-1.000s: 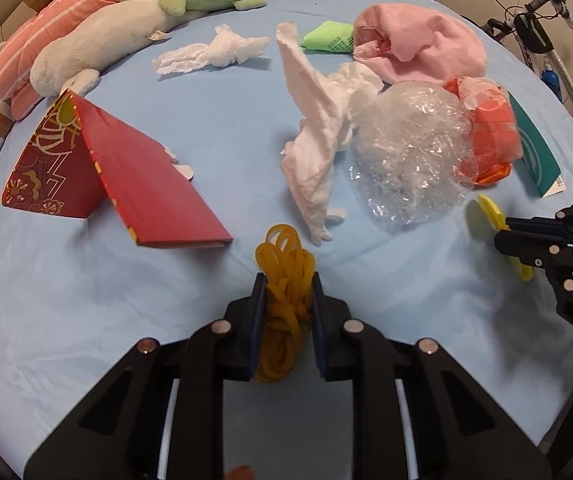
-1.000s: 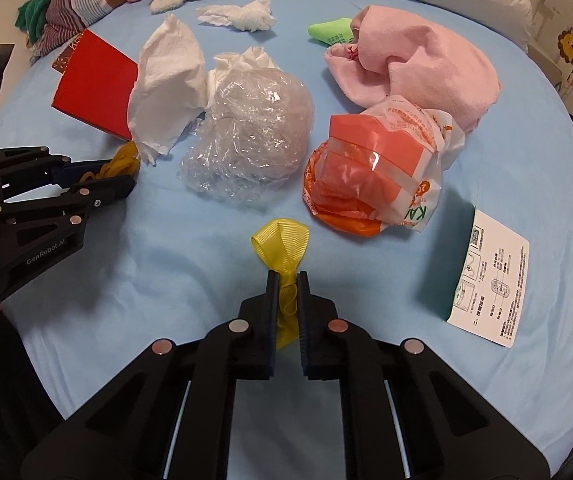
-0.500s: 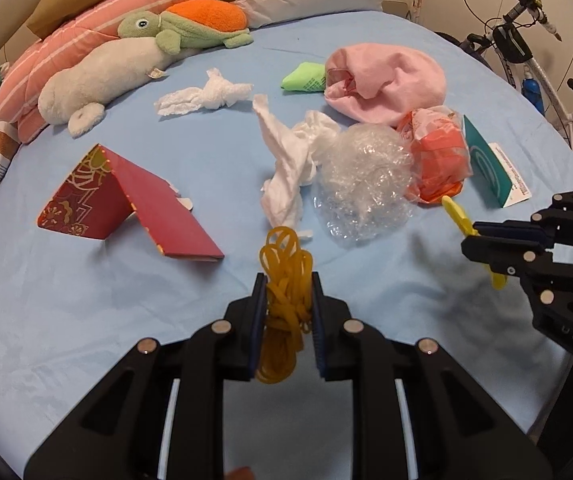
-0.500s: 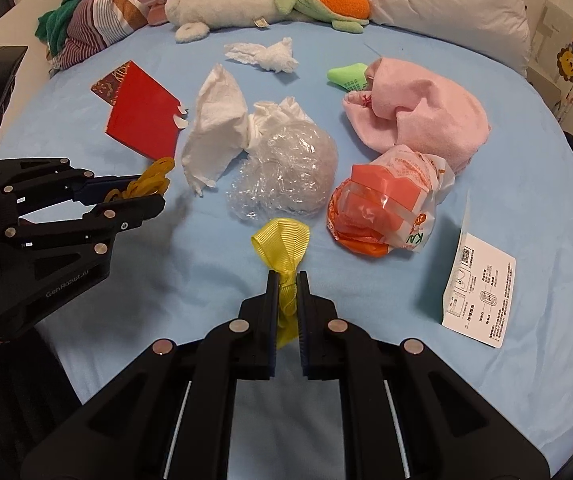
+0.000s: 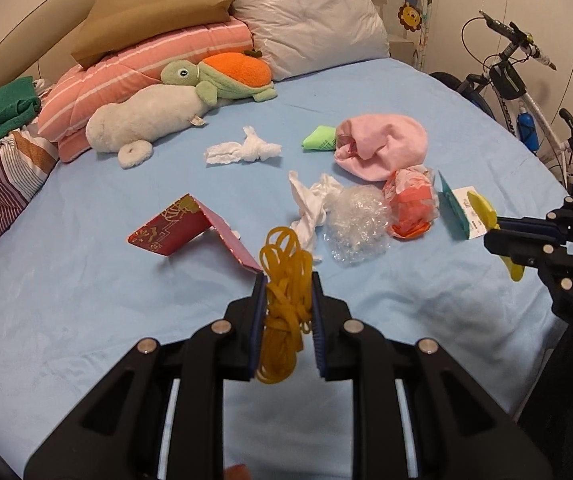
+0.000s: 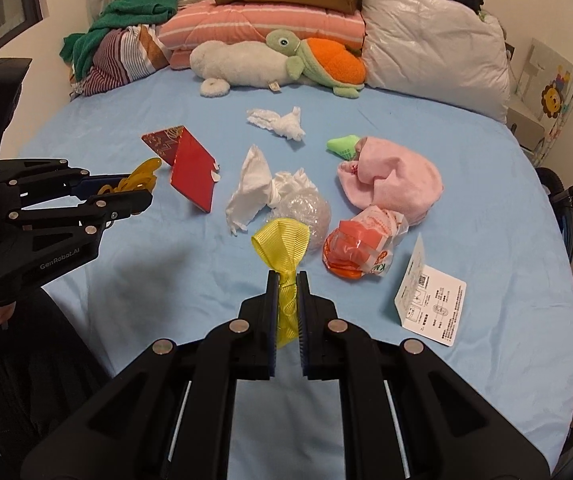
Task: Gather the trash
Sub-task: 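Carry both items to the grey bin and release them inside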
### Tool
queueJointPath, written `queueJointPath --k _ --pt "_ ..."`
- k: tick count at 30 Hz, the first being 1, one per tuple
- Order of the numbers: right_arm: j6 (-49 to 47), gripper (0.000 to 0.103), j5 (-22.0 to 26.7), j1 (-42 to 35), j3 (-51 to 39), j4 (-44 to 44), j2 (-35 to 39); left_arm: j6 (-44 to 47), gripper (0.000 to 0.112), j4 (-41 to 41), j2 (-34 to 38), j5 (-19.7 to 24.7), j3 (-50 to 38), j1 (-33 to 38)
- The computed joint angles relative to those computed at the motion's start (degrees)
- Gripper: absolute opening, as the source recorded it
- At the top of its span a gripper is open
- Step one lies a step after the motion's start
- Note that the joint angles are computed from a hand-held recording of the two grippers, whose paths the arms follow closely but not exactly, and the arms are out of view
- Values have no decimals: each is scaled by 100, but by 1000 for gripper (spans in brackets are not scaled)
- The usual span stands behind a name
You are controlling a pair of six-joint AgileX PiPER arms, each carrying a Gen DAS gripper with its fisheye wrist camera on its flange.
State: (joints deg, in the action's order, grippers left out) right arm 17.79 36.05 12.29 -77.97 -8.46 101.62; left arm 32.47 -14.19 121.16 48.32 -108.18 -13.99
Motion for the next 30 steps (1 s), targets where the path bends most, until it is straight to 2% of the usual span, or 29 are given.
queueJointPath --k 8,15,21,30 --pt "119 7 449 541 -229 -215 -749 105 21 -97 -1251 -122 1081 93" --pt "214 7 786 1267 -591 -427 -1083 160 21 -101 -2435 -139 2138 597" --pt "209 7 1009 2079 -1213 -508 -953 186 21 -50 -3337 -28 2758 1361" --pt "-118 7 1401 3233 -2801 -356 -75 828 21 -436 -4179 574 3004 3238"
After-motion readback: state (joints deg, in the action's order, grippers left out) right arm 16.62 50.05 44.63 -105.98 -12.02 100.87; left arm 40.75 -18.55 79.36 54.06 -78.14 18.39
